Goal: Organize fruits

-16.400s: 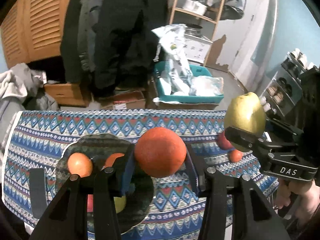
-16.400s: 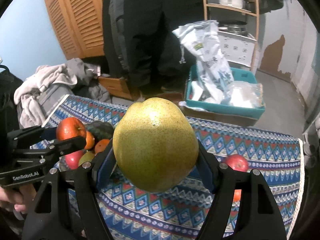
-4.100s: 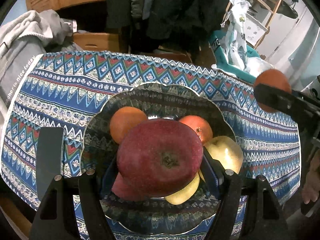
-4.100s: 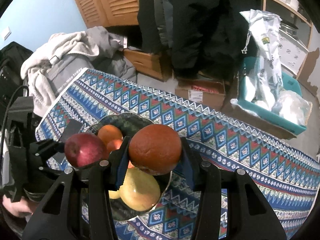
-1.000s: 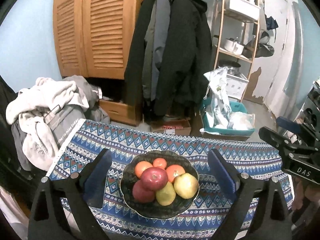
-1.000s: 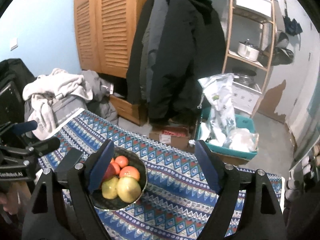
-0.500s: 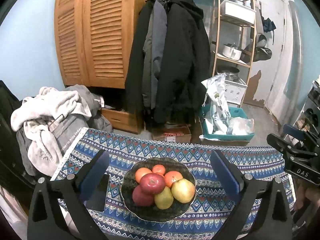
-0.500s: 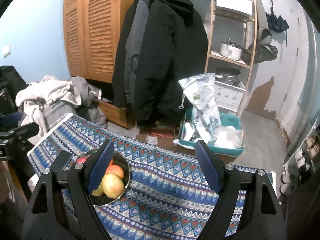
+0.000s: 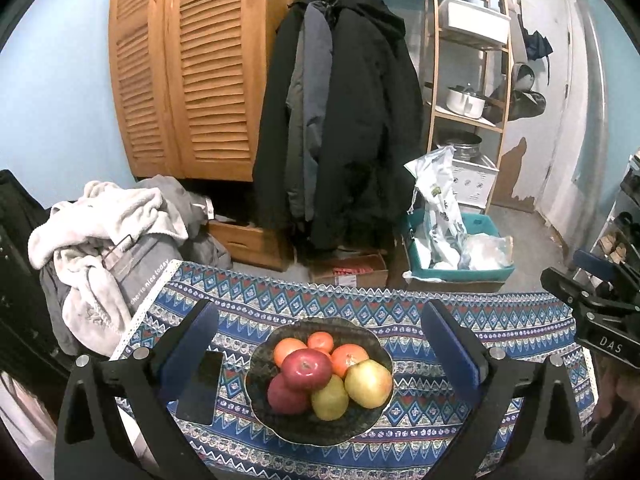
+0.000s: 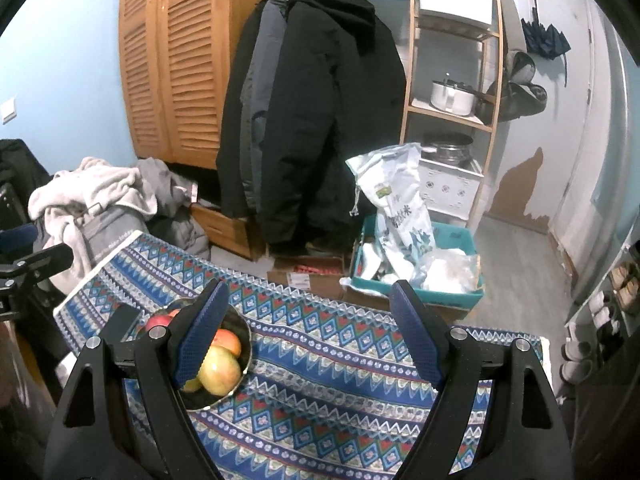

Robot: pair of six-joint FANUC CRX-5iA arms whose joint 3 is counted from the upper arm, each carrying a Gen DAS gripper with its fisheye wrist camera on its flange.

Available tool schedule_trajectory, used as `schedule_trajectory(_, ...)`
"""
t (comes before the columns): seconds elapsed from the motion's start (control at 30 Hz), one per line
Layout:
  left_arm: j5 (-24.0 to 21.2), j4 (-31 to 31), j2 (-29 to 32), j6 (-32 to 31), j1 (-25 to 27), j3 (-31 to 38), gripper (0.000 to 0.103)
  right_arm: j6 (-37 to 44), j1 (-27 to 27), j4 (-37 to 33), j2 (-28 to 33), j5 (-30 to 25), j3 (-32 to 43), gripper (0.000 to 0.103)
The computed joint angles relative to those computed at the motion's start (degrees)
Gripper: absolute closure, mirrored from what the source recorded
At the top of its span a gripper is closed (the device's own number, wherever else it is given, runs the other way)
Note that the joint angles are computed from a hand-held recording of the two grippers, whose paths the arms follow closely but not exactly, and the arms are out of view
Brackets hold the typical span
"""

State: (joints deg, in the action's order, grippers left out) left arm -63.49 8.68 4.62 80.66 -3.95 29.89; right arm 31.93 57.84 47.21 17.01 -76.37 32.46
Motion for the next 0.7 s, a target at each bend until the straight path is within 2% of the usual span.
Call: schedule_trajectory(0.7, -0.41, -1.72, 0.06, 0.46, -0.98, 0.31, 0.001, -0.04, 0.07, 0.19, -0.68, -0.42, -0.93, 0.021)
